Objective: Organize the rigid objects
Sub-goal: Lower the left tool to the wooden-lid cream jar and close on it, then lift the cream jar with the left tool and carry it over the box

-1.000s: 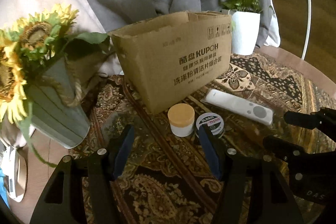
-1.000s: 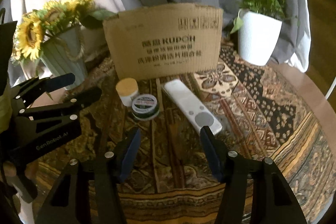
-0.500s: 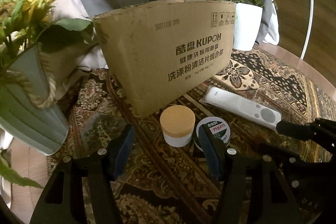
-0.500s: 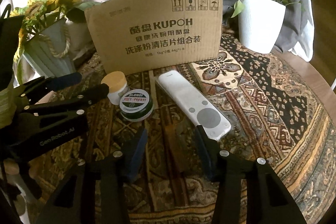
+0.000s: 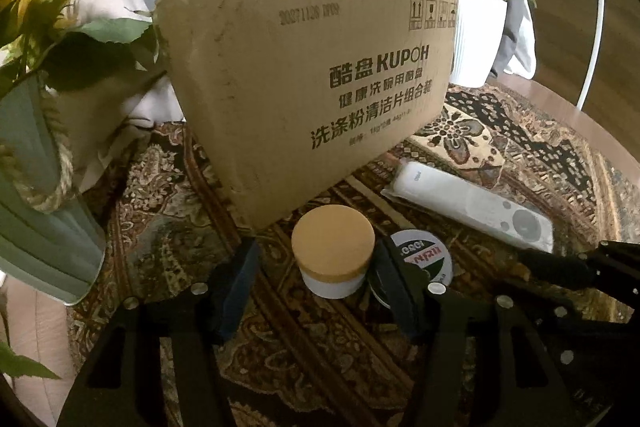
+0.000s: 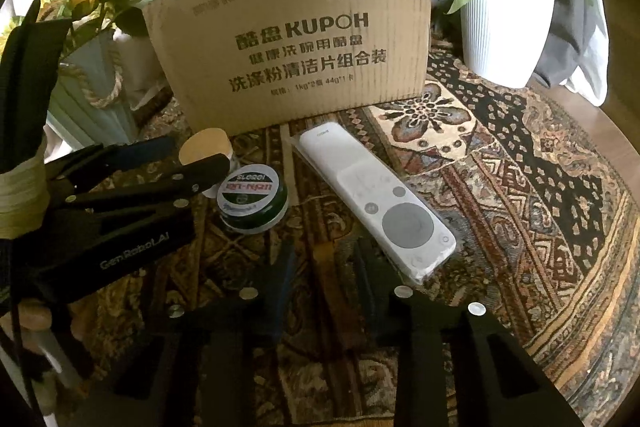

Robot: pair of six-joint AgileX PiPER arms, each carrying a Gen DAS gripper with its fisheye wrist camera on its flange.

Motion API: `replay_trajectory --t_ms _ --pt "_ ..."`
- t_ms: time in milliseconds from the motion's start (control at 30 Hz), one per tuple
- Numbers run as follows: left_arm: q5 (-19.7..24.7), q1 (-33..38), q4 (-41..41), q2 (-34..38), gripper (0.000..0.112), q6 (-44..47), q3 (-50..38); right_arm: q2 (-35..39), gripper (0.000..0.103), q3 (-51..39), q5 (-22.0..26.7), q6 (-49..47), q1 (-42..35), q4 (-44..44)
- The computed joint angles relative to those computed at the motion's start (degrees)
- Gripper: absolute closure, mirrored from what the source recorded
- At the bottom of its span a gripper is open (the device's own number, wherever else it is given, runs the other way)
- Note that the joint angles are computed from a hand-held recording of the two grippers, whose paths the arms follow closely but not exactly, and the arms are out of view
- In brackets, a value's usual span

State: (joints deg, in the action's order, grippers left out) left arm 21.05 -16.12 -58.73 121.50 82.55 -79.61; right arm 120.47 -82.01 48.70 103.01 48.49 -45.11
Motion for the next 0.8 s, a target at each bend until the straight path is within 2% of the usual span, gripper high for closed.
replay_trajectory --t_ms 100,200,467,667,800 --pt "1.28 0.2 -0.93 0.49 0.065 0.96 -0.54 0.03 0.085 0.59 -1.42 -0.21 -0.56 0.5" --pt "2.57 0.29 -1.39 0.93 0.072 1.67 -1.12 0.01 0.086 0.89 -1.83 0.0 -0.62 0.15" --pt "2.99 0.79 -2.91 -0.51 0.072 3.25 0.33 -0.52 0.089 1.4 -1.48 1.25 -0.21 -1.22" --pt "0.87 1.79 -9.79 -6.15 0.072 10.81 6.54 -1.98 0.089 2.12 0.0 1.78 1.42 -3.36" --pt "0.07 2.28 -10.63 -9.68 0.072 10.96 10.1 -3.35 0.089 3.44 0.4 2.6 2.62 -5.26"
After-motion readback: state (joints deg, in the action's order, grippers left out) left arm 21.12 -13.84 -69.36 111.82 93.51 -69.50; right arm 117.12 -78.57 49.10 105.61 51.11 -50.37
